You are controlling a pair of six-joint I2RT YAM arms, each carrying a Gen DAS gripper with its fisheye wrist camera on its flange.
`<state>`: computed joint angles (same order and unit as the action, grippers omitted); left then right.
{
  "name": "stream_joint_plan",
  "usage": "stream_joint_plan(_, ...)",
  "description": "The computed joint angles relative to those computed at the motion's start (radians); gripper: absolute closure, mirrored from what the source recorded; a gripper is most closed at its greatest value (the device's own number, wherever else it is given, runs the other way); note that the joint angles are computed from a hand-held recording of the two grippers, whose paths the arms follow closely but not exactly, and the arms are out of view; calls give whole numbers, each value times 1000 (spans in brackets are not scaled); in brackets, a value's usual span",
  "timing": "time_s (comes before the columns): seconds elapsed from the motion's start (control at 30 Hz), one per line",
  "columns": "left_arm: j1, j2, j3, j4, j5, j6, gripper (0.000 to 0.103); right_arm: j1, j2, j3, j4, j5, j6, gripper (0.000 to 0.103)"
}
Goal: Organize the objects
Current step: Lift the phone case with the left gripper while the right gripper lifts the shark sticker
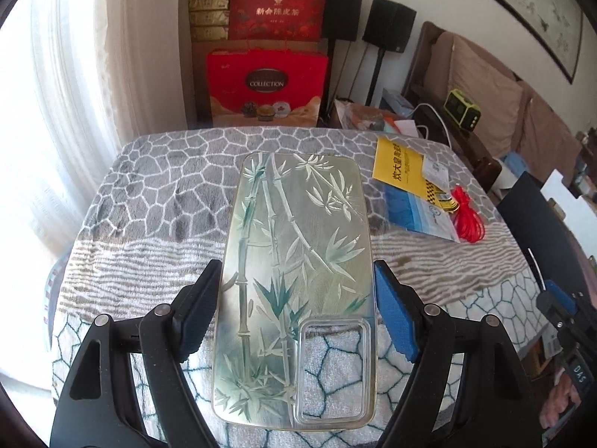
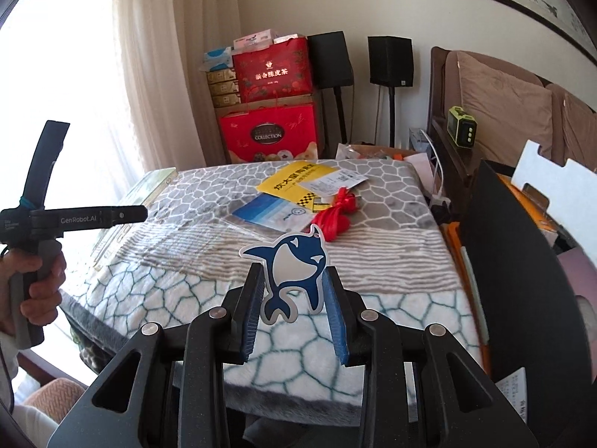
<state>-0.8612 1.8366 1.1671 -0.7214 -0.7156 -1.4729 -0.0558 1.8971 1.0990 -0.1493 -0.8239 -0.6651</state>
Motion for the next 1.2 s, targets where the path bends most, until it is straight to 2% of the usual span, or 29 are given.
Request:
stream_joint_plan(0.27, -22, 71, 118, -82, -7, -6, 27, -78, 33, 96, -129, -43, -101, 71)
stream_joint_plan(0.4, -29, 96, 183, -157, -26, -48, 27, -120, 43, 125, -155, -70, -142, 71)
stream_joint_plan(0.53, -41, 125, 253, -227, -47, -67, 27, -143, 70, 138, -120, -76, -121, 71)
stream_joint_plan(0.6, -49, 150, 297, -270, -61, -70, 27, -145, 80, 157, -143, -72, -125, 71)
stream_joint_plan(0.73, -66, 173, 350, -308, -73, -78, 27, -157, 42, 139, -150, -101, -166, 71)
stream_joint_plan(1.2, -130, 199, 509, -559, -173, -183, 27, -168, 6, 176, -288, -176, -281, 71)
